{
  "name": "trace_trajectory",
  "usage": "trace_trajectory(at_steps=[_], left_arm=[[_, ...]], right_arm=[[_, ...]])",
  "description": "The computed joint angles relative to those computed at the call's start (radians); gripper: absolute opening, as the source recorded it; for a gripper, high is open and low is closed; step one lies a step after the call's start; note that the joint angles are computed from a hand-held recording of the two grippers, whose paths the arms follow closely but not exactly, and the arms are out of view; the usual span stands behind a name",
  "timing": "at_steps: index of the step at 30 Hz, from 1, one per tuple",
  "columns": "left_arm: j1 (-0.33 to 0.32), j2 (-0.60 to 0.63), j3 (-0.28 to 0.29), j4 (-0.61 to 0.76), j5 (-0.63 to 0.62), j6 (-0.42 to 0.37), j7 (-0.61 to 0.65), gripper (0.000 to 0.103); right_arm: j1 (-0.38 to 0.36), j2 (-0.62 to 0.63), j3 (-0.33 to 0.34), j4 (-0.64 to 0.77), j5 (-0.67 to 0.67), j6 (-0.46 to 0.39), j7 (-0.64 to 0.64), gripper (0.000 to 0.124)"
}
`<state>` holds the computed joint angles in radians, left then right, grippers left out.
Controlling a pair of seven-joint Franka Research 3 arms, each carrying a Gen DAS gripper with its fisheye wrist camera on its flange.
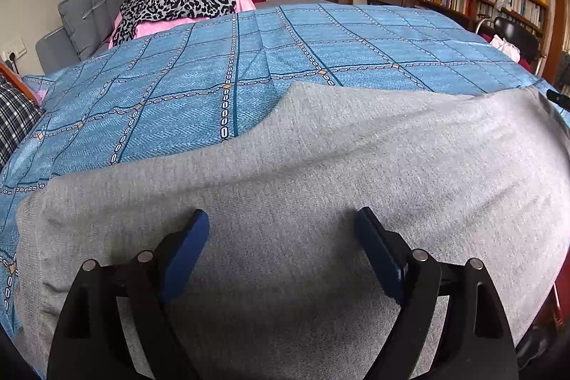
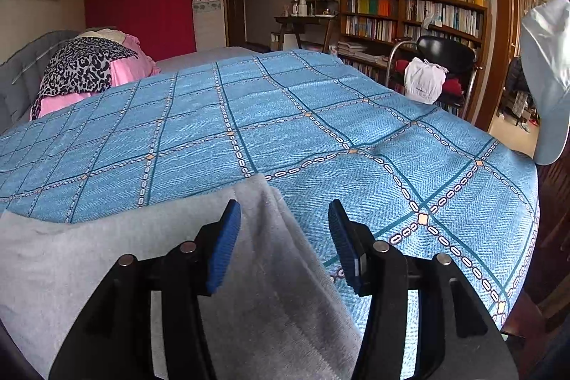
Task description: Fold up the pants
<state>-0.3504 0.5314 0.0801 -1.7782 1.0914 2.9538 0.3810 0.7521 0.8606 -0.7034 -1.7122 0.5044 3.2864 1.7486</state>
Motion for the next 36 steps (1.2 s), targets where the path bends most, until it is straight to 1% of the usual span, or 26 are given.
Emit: trace_trajectory(at_steps=[2,3,5,7,8,9,12,13,14,15,16,17,20,22,28,32,36], left_arm=[[-0.014,-0.002,0.012,-0.001,0.02,-0.006,-0.02,0.084],[-0.019,-0.003,0.016,-0.001,0.032,-0.009,-0.033,0.084],[-0.021,-0.003,0.017,0.002,0.049,-0.016,-0.048,0.084],[-0.02,-0.003,0.013,0.004,0.061,-0.02,-0.059,0.084],[-0.018,-0.003,0.011,0.003,0.068,-0.02,-0.065,0.084],[-0.016,-0.003,0.009,0.003,0.073,-0.021,-0.07,0.084],[-0.009,-0.004,0.0,0.003,0.08,-0.025,-0.074,0.084],[-0.007,-0.004,-0.002,0.004,0.082,-0.025,-0.075,0.084],[-0.009,-0.004,-0.001,0.005,0.087,-0.029,-0.079,0.084],[-0.009,-0.004,-0.002,0.005,0.091,-0.032,-0.082,0.084],[-0.009,-0.004,-0.004,0.006,0.095,-0.036,-0.083,0.084],[-0.009,-0.004,-0.004,0.007,0.099,-0.039,-0.085,0.084],[-0.009,-0.004,-0.011,0.011,0.105,-0.058,-0.089,0.085],[-0.006,-0.005,-0.018,0.013,0.103,-0.071,-0.084,0.085],[-0.026,-0.009,-0.027,0.027,0.138,-0.146,-0.096,0.085],[-0.016,-0.004,-0.05,0.039,0.133,-0.155,-0.086,0.084],[-0.016,0.007,-0.062,0.061,0.116,-0.154,-0.056,0.084]], right_arm=[[0.009,-0.03,0.023,-0.031,-0.009,0.036,-0.029,0.055],[-0.002,-0.051,0.052,-0.045,-0.013,0.055,-0.055,0.055],[-0.041,-0.089,0.127,-0.064,-0.022,0.081,-0.099,0.056],[-0.103,-0.121,0.222,-0.074,-0.043,0.09,-0.141,0.056],[-0.12,-0.125,0.251,-0.074,-0.045,0.091,-0.158,0.056],[-0.123,-0.12,0.261,-0.07,-0.04,0.085,-0.174,0.056],[-0.091,-0.078,0.228,-0.039,0.004,0.041,-0.202,0.056],[-0.102,-0.067,0.235,-0.025,0.007,0.024,-0.201,0.056],[-0.138,-0.066,0.271,-0.012,-0.004,0.018,-0.202,0.056],[-0.193,-0.073,0.328,-0.008,-0.021,0.03,-0.209,0.058],[-0.218,-0.074,0.355,-0.007,-0.027,0.04,-0.211,0.058],[-0.216,-0.073,0.354,-0.006,-0.026,0.039,-0.213,0.058],[-0.167,-0.054,0.299,0.0,-0.015,0.027,-0.205,0.059],[-0.155,-0.047,0.286,0.001,-0.012,0.031,-0.2,0.059],[-0.16,-0.044,0.294,-0.001,0.001,0.053,-0.209,0.059],[-0.165,-0.042,0.304,0.0,0.014,0.065,-0.222,0.059],[-0.185,-0.051,0.332,-0.009,0.028,0.088,-0.246,0.06]])
